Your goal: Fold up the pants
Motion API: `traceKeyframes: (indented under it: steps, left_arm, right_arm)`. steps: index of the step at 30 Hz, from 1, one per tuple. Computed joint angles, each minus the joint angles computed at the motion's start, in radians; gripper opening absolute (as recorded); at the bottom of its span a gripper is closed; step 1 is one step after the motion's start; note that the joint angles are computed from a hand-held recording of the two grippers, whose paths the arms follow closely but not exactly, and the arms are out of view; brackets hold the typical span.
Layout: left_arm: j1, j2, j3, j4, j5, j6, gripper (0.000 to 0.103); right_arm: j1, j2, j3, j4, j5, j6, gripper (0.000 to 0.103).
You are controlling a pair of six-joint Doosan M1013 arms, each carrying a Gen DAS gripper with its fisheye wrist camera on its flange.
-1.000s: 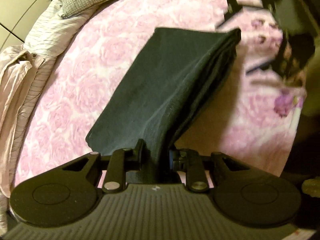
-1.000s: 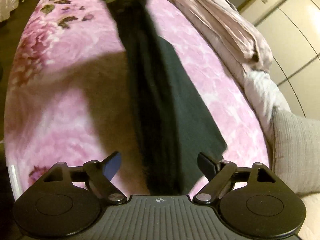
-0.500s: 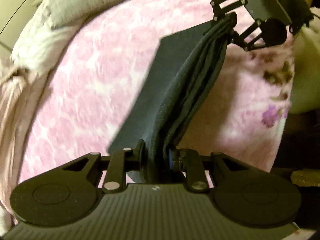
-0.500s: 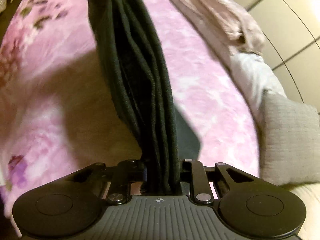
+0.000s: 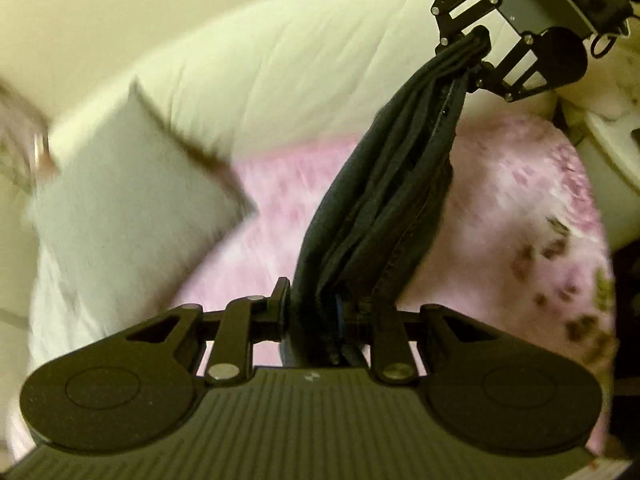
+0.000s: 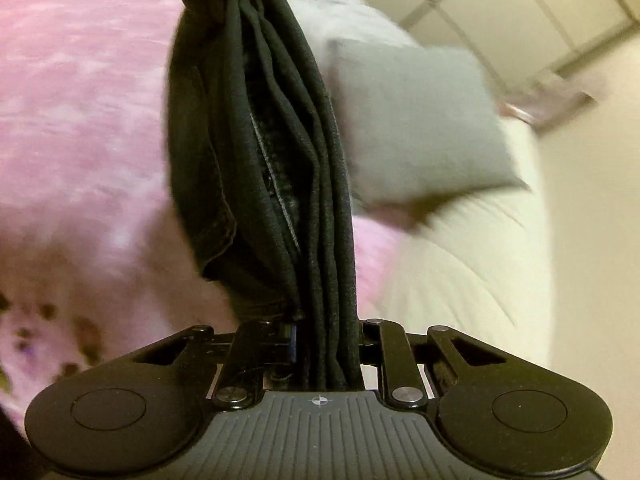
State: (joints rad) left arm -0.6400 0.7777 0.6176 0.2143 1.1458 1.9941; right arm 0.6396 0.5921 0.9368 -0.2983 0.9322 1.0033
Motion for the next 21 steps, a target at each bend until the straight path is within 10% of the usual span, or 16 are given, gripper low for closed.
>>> traceKeyframes:
  steps: [5, 13, 21]
  left_arm:
    - [-0.028, -0.011, 0.200, 0.090, -0.261, 0.001, 0.019]
    - [-0.066, -0.022, 0.510, 0.199, -0.417, -0.134, 0.020]
    - [-0.061, -0.023, 0.476, 0.164, -0.370, -0.177, 0.024]
  right_arm:
    - [0.014, -0.075, 0.276, -0.272, -0.225, 0.296, 0.018]
    - [0.052, -0.069, 0.481, -0.305, -0.307, 0.523, 0.023]
    - [0.049, -0.059, 0.451, -0.282, -0.235, 0.521, 0.028]
